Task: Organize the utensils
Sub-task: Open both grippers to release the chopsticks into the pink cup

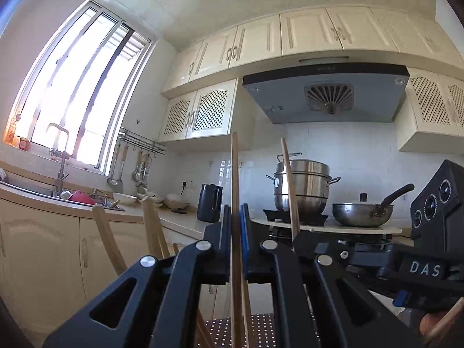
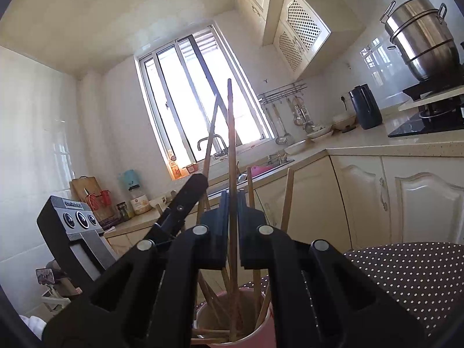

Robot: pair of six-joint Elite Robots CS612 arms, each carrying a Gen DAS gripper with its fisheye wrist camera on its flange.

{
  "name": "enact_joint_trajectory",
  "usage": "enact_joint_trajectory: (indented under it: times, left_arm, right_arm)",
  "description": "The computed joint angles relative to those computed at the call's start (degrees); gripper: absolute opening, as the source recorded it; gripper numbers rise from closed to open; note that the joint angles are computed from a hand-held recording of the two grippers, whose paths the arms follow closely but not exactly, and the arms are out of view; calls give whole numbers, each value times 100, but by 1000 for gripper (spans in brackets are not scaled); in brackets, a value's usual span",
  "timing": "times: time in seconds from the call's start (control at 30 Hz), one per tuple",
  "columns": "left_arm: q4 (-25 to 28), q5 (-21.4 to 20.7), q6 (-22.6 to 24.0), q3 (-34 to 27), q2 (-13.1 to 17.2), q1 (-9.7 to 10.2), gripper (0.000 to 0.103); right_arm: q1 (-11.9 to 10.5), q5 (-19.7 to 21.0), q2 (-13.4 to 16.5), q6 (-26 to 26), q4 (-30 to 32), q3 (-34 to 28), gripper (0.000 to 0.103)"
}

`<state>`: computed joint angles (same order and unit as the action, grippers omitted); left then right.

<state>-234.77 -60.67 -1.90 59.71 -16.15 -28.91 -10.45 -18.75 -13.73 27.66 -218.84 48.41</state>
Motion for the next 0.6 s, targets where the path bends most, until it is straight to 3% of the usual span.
enact_joint_trajectory:
  times: [0.33, 0.47, 0.6]
  left_arm:
    - [481, 194, -235, 151, -8, -6, 6]
    - [580, 178, -419, 342, -80, -18, 6]
    - [562, 179, -430, 583, -181, -63, 6]
  right_arm:
    - [-18, 41, -31, -105, 132, 85, 6]
    - [-27, -22, -203, -537, 346, 450, 6]
    - [-40, -99, -487, -1438, 789, 1031, 6]
